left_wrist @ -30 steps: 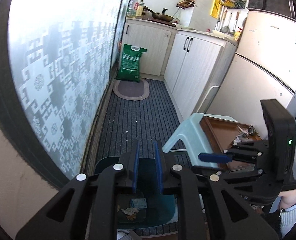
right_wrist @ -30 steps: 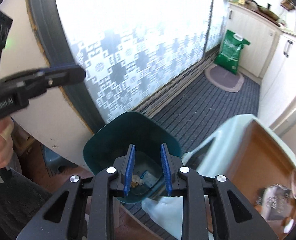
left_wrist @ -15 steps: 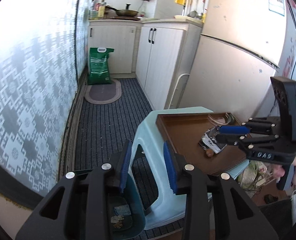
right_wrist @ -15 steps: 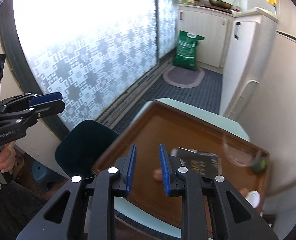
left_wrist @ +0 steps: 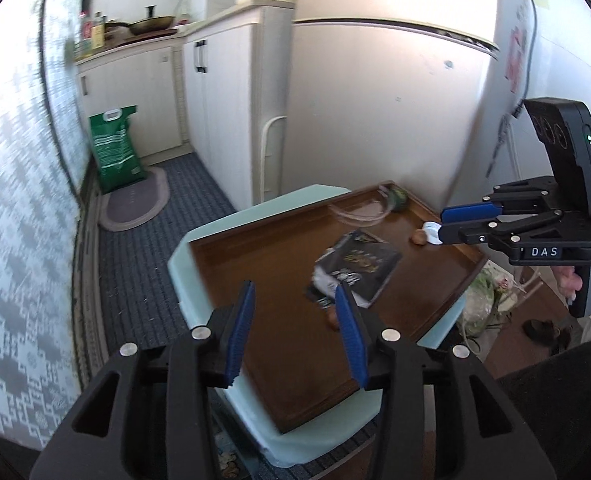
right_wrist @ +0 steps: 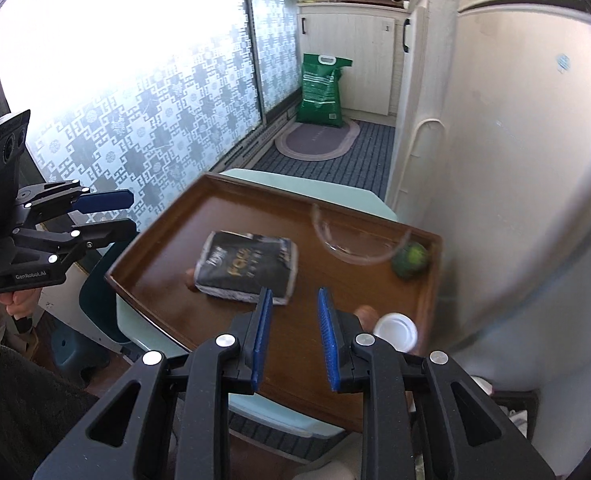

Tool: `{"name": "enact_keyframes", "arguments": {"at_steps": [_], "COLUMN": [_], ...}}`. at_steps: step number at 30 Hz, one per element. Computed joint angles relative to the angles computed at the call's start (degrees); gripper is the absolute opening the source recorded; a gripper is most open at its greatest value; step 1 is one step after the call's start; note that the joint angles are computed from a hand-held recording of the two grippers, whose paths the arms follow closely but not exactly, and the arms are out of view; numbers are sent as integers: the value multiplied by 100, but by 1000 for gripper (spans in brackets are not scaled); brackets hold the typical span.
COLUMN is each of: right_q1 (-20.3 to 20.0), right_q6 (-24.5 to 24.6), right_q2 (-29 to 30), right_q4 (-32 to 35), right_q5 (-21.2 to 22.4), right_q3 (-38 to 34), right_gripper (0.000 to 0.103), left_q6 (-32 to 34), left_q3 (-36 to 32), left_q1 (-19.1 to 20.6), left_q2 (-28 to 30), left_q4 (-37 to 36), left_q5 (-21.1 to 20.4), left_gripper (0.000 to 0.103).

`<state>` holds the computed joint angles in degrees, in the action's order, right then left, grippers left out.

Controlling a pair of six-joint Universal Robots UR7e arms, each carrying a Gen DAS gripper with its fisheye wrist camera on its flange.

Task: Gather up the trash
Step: 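Move both open tools back over the tray, then grasp the black 'Face' tissue pack with the left tool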

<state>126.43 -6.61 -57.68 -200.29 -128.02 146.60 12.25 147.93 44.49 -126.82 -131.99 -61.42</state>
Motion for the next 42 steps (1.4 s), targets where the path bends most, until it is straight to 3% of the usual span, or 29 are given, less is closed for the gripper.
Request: {"name": "enact_keyframes", "arguments": {"at_steps": [2,8,10,12,14,16,29,31,32,33,39,42], "right_q1": [-99,-460,-592,-682,-759,-848,-1088,-1014,-956,-878,-573,-517], "right_q6": [-53,-209,-298,-347,-388,-484,-924,-1046,-1073,-1141,-1410,-1406], "right_q2": [-152,-535,-643,-695,-718,-742,-631,-479,-447,-373,34,148], "right_q4": [-45,-157,-171,-187,-220,-265,-609,-765,-762,-805,-863,-738], "right_q5": [27,251,346,380,437,500,594,537,488,420,47,-128], "right_q3": [142,517,616,678,709,763,880,831,791,752,512,371], "right_gripper": [24,24,24,28,43,47,54,54,54,54,53,47], "left_q6": [86,467,630,763,879,1002,1328,1329,1293,1262,1191,1112], "left_q3": [13,-4,-63,-172,-274,-315,-469,-492,-506,-504,-443,-458], "left_q1": [-41,-86,16,204,340,374,596,648,661,660,682,756], "left_q2": [158,806,1108,1354,1589,1755,2713,2745,2763,2768,2594,2387], "left_q4": [-33,-228,-375,-439,-422,-436,-800,-829,-839,-842,-873,-849], "left_q5": [-156,-257,-267,-433,-587,-669,-774,-838,-819,-791,-812,-1004], "left_gripper": [51,73,74,77,80,80,80,72,60,56,51,50]}}
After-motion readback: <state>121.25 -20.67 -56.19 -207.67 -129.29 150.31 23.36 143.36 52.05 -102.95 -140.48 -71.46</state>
